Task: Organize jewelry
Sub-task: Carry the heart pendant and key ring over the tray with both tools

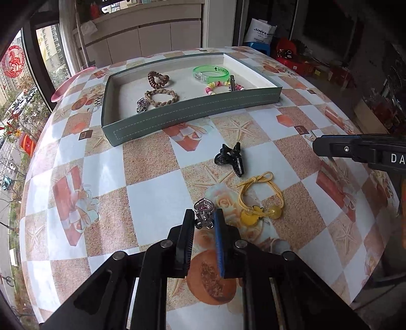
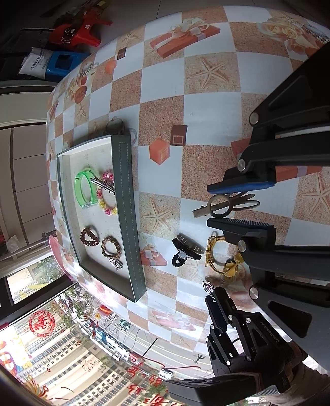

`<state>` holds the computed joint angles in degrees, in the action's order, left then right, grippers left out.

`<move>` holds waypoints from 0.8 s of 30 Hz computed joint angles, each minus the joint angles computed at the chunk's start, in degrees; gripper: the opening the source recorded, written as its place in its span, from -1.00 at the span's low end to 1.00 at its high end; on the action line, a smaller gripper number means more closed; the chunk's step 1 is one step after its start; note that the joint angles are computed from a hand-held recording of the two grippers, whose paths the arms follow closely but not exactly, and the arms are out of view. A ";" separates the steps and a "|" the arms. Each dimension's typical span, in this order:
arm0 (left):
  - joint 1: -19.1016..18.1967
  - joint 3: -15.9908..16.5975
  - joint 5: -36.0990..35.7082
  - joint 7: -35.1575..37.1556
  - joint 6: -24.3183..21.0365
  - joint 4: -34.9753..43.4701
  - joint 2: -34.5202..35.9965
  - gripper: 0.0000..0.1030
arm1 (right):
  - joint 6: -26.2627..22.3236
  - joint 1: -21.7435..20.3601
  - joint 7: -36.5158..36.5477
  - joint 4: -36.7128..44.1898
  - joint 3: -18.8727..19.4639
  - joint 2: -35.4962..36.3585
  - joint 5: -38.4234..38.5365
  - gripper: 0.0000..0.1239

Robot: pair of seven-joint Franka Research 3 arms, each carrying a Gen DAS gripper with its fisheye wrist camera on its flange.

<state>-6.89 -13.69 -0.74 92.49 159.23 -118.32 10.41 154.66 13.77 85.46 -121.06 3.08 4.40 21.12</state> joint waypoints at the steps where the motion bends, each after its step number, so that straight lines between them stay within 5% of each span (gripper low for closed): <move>1: 0.21 -0.10 -0.45 0.29 0.15 0.03 -0.34 -0.46 | -0.08 -0.09 -0.46 0.23 0.06 0.02 0.64 -0.66; 13: -0.15 1.49 2.94 -2.16 3.27 6.71 0.53 -0.46 | -1.65 -0.81 -1.53 8.80 -0.37 3.33 1.55 -0.66; 24: 0.42 1.92 6.90 -7.89 -0.51 24.50 12.21 -0.46 | -8.12 -2.17 -0.07 26.27 -0.57 15.14 0.50 -0.66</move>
